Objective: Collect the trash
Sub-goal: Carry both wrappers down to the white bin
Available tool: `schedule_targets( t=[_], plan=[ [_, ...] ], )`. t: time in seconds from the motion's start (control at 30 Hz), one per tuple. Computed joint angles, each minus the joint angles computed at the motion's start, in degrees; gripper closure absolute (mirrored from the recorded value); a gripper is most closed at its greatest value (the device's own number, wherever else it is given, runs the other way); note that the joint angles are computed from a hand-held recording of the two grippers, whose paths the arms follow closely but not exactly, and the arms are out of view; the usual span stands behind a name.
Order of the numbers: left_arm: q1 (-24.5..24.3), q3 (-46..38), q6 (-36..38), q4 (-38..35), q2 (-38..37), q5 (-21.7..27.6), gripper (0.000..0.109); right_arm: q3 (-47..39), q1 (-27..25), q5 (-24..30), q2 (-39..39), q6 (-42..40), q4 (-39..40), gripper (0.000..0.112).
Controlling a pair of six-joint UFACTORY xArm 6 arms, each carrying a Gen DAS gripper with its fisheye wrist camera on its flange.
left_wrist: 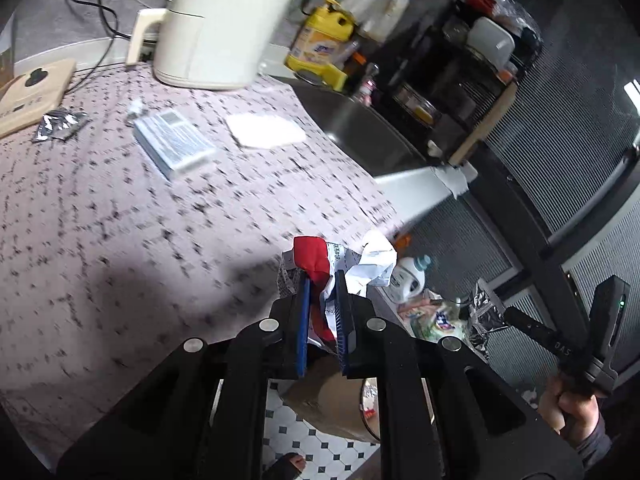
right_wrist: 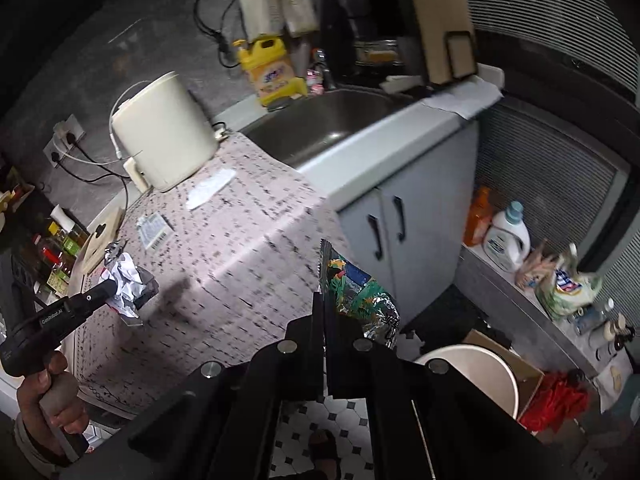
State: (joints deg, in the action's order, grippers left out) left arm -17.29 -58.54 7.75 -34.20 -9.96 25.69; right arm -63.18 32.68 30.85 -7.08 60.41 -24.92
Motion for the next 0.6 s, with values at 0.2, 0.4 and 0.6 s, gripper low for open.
schedule_targets(
  t=[0.2, 0.4, 0.6],
  plan=[
    [-5.78, 1.30, -5.88, 4.38, -0.04, -1.06, 0.097, 13.56, -2.89, -2.69, -9.55, -0.28, 3.35, 0.111],
    [-10.46, 1.33, -11.53, 9.11, 1.41, -1.60, 0.097, 24.05, -5.18, -6.21, -16.03, -4.95, 9.13, 0.110],
    [-14.02, 1.38, -16.41, 13.86, 2.38, -1.14, 0.096, 30.44, -6.71, -8.78, -17.84, -11.68, 18.97, 0.107]
  ],
)
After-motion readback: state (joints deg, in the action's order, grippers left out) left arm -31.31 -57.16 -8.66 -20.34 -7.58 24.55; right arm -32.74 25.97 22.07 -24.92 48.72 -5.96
